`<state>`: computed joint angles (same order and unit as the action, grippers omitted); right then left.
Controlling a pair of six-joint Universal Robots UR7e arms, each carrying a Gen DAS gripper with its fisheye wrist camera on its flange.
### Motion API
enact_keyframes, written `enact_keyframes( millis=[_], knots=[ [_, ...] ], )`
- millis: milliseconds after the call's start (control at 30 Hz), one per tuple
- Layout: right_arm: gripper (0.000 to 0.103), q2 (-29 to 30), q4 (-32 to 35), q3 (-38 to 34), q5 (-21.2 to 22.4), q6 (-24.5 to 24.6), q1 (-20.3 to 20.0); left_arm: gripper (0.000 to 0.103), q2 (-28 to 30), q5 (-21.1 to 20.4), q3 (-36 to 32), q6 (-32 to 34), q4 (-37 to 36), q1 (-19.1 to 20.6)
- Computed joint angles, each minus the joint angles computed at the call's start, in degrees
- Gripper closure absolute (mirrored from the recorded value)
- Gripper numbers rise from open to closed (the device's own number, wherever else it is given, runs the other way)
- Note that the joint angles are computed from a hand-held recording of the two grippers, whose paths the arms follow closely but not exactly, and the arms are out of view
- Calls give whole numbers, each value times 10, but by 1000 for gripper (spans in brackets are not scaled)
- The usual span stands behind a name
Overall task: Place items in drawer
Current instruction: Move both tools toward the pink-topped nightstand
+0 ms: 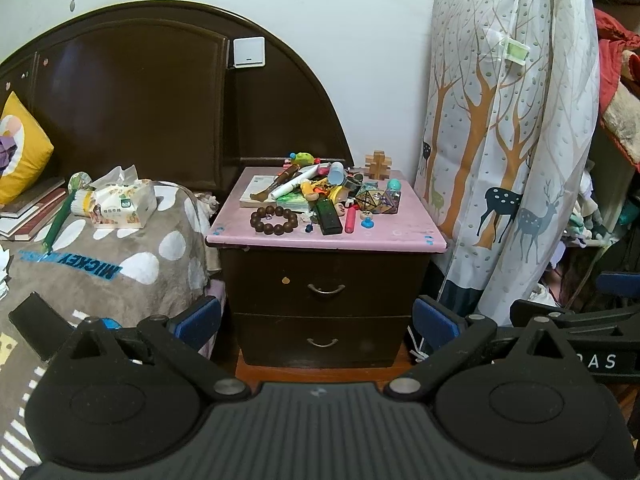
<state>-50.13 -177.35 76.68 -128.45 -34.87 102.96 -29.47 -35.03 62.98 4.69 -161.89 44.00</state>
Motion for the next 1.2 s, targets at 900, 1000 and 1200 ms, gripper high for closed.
enact_keyframes(
  millis=[900,1000,1200],
  knots=[
    [1,6,-3,0,-2,-4,-1,0,0,4,6,8,-7,3],
    [1,9,0,-4,-3,-5,-2,0,3,3,2,6,-2,5],
    [1,15,13,-16,-2,-1,-6,0,11,0,-14,11,9,11]
  ],
)
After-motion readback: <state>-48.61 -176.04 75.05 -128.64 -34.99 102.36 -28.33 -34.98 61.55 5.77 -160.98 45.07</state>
